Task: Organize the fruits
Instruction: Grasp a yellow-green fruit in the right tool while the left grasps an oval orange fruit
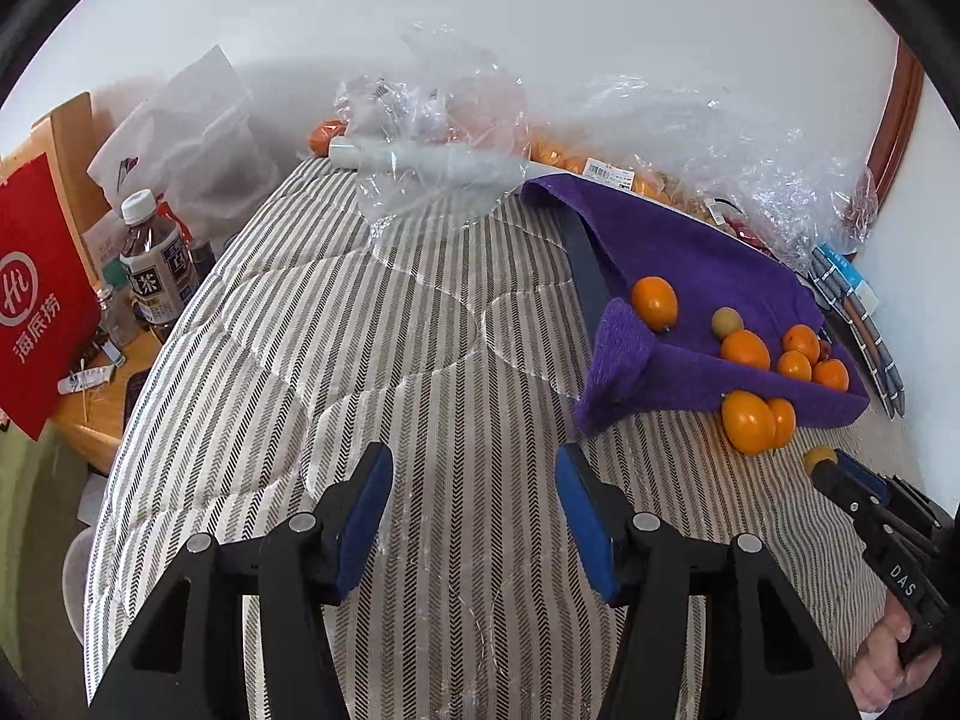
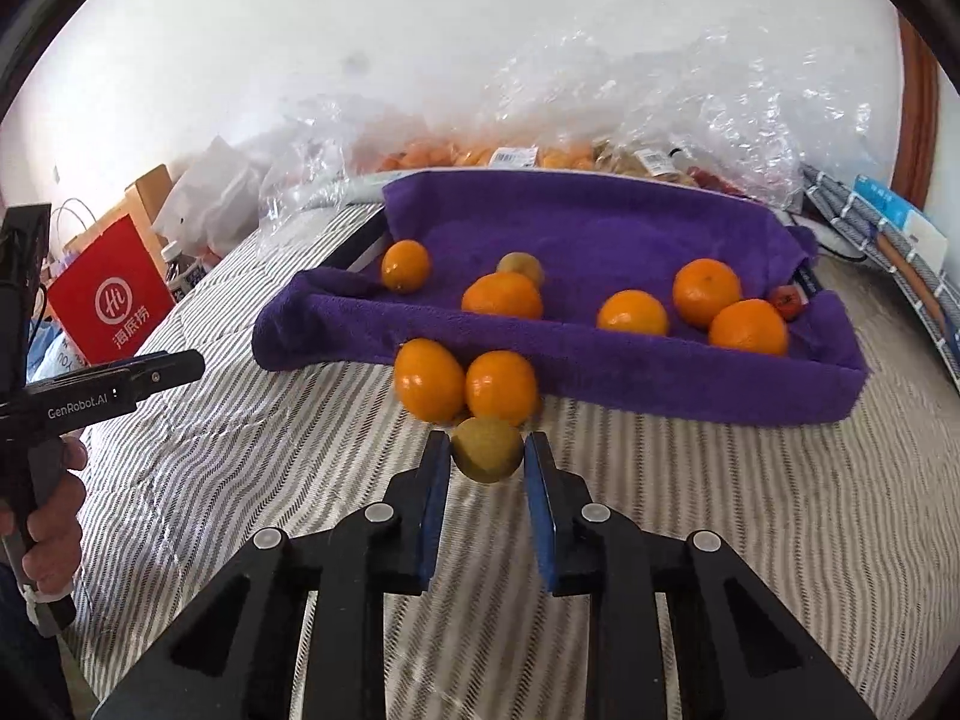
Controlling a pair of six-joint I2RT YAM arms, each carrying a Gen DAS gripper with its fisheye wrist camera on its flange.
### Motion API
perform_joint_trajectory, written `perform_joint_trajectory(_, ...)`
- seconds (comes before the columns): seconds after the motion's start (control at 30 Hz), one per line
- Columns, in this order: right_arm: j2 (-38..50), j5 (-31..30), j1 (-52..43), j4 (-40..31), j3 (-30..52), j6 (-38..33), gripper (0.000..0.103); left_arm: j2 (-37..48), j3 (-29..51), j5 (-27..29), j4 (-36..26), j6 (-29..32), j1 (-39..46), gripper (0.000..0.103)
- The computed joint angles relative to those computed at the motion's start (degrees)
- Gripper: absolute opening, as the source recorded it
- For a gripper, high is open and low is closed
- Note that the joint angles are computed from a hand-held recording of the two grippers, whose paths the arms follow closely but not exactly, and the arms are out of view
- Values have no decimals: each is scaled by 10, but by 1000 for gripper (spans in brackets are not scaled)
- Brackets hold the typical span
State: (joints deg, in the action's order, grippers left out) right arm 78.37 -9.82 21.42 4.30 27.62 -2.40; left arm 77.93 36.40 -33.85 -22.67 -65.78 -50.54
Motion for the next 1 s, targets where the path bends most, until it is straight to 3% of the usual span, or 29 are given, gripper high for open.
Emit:
perform_joint_trajectory(0.2, -70, -46, -159, -74, -19, -77, 25, 40, 20, 24, 51, 12, -14, 54)
perform_joint_trajectory(0.47, -85, -110, -324, -102, -39, -162, 25, 171, 141, 61, 74, 63, -24, 54)
perform_joint_trajectory(0.7, -83, -131, -346, -82, -56, -178, 25, 259, 235, 67, 76, 77, -22, 54)
perform_joint_trajectory(1.0, -59, -131, -322, -84, -35, -168, 25, 299, 270, 68, 104, 76, -9, 53)
